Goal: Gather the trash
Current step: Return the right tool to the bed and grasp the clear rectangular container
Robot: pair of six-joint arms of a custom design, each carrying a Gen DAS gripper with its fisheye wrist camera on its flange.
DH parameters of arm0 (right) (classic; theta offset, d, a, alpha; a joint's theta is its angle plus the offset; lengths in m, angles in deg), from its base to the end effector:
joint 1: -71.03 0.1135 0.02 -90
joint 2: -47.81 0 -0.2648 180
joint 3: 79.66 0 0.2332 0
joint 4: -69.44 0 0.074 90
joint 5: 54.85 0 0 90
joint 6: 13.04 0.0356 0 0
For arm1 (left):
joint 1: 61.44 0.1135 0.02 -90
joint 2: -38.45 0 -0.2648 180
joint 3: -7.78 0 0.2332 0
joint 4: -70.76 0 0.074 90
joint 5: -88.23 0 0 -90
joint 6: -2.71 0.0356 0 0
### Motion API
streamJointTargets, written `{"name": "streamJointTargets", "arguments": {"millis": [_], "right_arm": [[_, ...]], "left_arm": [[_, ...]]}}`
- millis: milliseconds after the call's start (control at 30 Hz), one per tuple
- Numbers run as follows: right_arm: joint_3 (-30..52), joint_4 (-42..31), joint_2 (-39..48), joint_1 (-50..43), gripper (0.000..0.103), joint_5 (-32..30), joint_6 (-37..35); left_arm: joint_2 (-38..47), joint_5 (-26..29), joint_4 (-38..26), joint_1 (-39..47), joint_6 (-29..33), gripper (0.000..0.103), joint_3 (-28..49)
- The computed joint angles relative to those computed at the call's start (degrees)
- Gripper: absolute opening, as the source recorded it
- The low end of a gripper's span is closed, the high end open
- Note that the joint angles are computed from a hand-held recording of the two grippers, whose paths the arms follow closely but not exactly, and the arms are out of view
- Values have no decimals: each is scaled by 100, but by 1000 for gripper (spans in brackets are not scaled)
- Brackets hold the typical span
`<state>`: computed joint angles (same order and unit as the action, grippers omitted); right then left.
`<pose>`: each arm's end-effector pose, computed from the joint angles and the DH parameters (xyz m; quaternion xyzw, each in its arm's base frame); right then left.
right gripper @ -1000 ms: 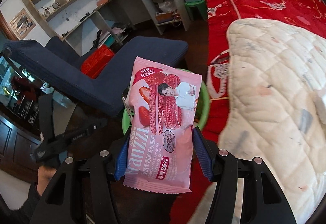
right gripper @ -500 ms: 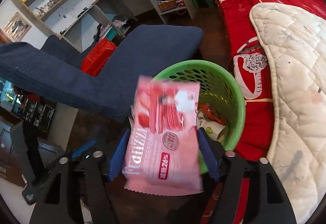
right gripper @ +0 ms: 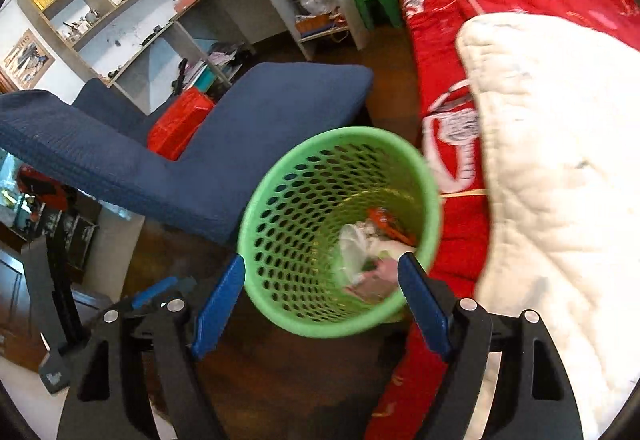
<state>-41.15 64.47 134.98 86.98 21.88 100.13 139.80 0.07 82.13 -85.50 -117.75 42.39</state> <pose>0.2145 0.0698 0.1154 0.0234 0.9441 0.2072 0.2554 0.2063 -0.0934 0.0687 -0.0485 0.9533 -0.1499 0.2575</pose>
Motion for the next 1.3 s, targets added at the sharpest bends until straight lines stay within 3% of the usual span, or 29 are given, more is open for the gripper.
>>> {"name": "streamJointTargets", "arguments": {"millis": [167,333,467,567,700,867,1033,1300], "right_arm": [[-463,-631,-1012,-752,77,31,-516],[-799,-1610,-2157,-2132,77,-362,-1468],[-832,-2583,-2941,-3673,77,-783,-2707],[-721,-3082,-3016,-4967,77,-1167,-3721],[-451,-3281,-2344,-6719,77,-1604,-5103],[-124,-2882,-1208,-8083,78,-1741,-6192],[134,-2549,-376,-8483,84,-1711,-6627],[221,-1715,517,-8387,86,-1438,-6657]], "left_arm": [[-128,-175,-212,-400,-176,53,106],[-235,-396,-464,-883,-360,53,268],[-259,-517,-663,-1228,-476,53,444],[-266,-618,-792,-1488,-567,53,572],[-221,-747,-967,-1833,-670,53,770],[-88,-808,-1142,-2105,-785,53,1004],[63,-903,-1277,-2337,-825,53,1230],[388,-1018,-1584,-2631,-845,53,1725]]}}
